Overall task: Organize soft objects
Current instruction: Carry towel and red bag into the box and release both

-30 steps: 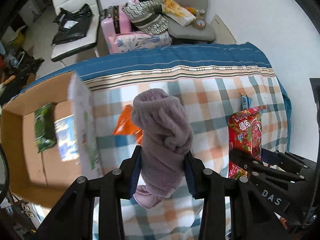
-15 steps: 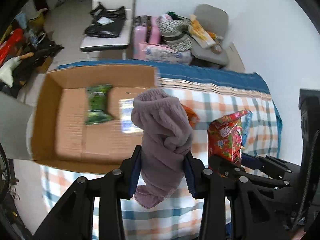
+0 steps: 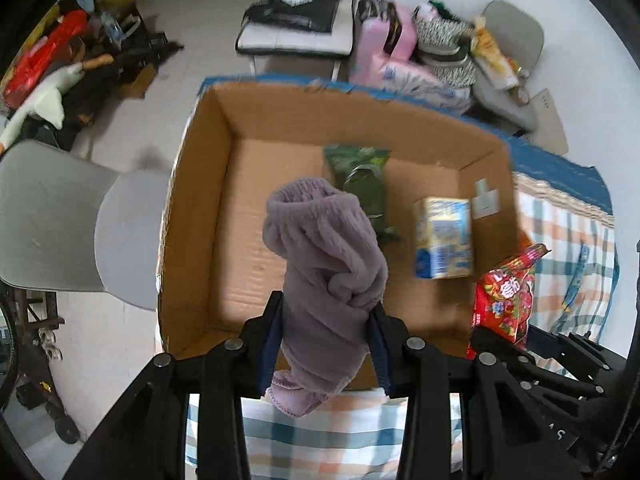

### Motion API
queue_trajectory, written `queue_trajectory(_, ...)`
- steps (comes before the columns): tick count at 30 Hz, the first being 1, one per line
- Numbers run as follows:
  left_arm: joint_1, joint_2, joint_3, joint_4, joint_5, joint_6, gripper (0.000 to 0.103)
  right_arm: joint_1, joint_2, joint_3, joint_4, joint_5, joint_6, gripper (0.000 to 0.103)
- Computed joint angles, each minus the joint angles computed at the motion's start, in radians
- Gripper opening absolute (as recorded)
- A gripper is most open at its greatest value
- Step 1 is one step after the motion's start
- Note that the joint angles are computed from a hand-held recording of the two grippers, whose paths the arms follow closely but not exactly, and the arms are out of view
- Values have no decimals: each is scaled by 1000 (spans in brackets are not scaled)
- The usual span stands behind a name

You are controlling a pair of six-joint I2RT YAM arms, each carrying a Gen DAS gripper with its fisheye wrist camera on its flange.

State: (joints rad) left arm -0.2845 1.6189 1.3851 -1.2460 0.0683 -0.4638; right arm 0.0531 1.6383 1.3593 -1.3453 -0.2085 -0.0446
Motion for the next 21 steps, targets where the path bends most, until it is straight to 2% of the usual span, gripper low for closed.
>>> queue_trajectory(4, 65, 52, -73, 49, 54, 51, 36, 76, 74, -26, 65, 15, 82, 50)
queue_trajectory(11, 130, 165, -118, 112, 149, 105, 36, 156, 189, -45, 152, 58, 180, 50)
queue_trajectory(18, 116, 245, -84, 91, 135, 110, 40, 187, 255, -51, 188, 87, 212, 52)
queue_trajectory(19, 116, 245, -87, 88, 137, 105, 40, 188, 258, -51, 185, 89, 213, 61)
queue_trajectory(20, 116, 240, -91, 90, 142, 100, 40, 185, 256, -55, 185, 80, 208, 75)
queue_trajectory(21, 114, 230, -95, 93, 140, 95, 41, 184, 248, -60, 187, 80, 203, 83)
